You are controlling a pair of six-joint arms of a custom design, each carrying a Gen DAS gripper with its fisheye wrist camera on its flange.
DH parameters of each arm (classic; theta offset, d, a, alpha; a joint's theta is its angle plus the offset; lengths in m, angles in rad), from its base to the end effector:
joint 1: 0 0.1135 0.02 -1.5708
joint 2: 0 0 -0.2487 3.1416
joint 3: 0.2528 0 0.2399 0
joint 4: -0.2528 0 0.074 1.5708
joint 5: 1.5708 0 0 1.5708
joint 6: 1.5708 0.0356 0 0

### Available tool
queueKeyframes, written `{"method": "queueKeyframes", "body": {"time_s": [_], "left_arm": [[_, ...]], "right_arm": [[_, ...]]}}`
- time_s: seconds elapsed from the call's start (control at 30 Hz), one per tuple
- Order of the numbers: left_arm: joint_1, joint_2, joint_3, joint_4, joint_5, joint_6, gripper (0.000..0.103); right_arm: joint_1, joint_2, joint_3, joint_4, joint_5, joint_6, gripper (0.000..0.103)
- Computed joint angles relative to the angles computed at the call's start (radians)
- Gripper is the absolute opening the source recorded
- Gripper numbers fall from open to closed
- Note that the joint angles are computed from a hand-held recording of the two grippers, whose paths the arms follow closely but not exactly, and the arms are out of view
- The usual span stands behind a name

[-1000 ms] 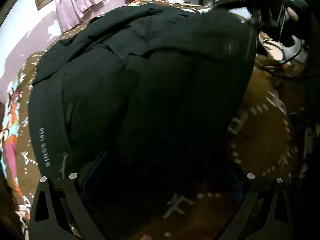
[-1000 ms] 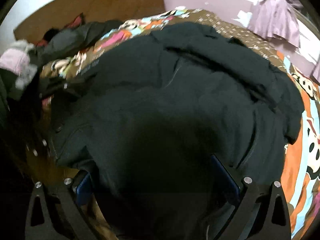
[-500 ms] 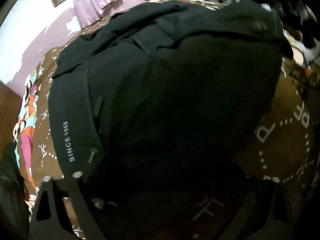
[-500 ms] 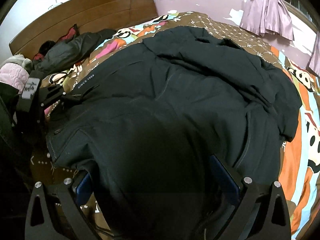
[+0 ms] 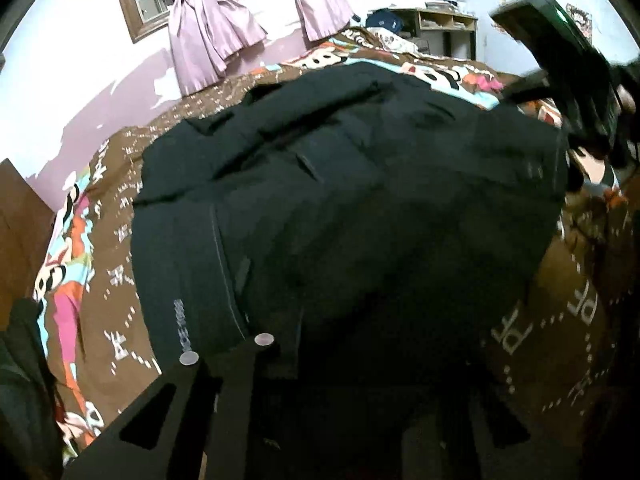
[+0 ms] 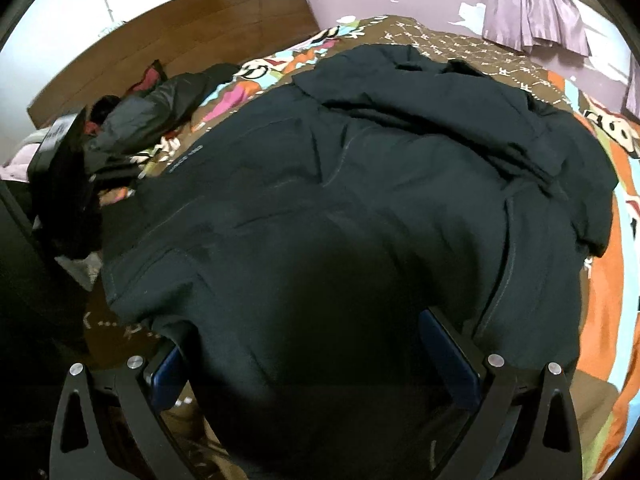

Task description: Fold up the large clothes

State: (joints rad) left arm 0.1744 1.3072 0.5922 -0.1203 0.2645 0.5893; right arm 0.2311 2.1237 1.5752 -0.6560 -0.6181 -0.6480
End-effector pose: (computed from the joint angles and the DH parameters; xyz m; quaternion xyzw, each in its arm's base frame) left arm 0.2406 0.0329 0.1663 0.2369 0.8954 0.0186 0.3766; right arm 0.4012 0.1156 0.1591 -0.4487 0.8241 0.2567 0.2316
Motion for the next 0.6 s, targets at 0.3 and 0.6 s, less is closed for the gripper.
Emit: {"method": "queueKeyframes", "body": {"time_s": [0.3,0.6], "left_arm": [[-0.051,0.116,0.336,-0.216,-0.019,-0.102,0.014],[-0.064,0.181,0.535,-0.315,-0.043,-0.193,0.012]], "right_arm": [[0.050,-0.170,-0.244,0.209,0.029,-0.061,0.103],[0.159,-0.252,-0.475,0.594,0.422,-0.072,0.102]]}}
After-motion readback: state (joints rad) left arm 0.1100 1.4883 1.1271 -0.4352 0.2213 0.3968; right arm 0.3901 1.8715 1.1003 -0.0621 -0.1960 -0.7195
